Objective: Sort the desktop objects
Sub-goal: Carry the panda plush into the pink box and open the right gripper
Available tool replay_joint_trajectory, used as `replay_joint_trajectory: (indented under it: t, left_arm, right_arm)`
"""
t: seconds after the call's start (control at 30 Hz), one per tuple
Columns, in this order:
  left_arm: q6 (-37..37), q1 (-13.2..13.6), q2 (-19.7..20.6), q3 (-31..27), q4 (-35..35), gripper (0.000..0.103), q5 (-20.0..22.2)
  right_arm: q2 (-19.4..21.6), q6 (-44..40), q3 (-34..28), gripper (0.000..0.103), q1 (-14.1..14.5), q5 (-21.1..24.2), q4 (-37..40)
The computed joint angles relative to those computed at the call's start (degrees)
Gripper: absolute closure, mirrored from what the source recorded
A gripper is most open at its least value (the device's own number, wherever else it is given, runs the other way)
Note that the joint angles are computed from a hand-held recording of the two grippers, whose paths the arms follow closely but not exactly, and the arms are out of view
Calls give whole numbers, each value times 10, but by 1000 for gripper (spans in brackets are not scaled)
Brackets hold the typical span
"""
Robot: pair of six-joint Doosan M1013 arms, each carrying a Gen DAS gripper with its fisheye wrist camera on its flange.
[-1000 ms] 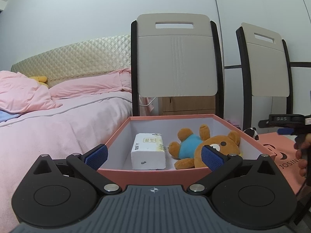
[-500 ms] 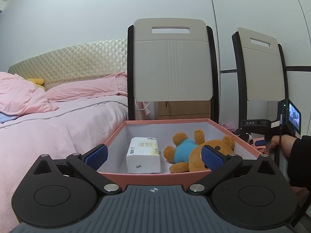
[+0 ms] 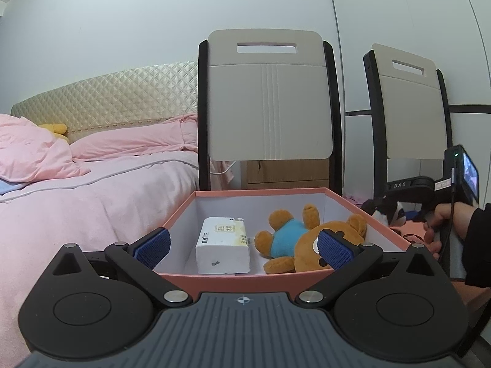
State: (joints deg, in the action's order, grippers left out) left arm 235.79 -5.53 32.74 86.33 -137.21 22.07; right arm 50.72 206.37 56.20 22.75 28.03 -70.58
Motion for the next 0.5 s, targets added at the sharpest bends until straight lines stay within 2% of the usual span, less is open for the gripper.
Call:
replay_joint_trajectory:
  t: [0.33,0.4,0.5]
  left_arm:
    - [49,-3,-2,3,-57,0,8]
    - [58,-3,-3,4,-72,0,10]
    - [73,-3,-4,6,-94,0,14]
  right_arm:
    - [-20,112,24,40,24,39,-225]
    - [-19,115,19,40,29,29,-257]
    - [-16,100,10,40,34,-11,-280]
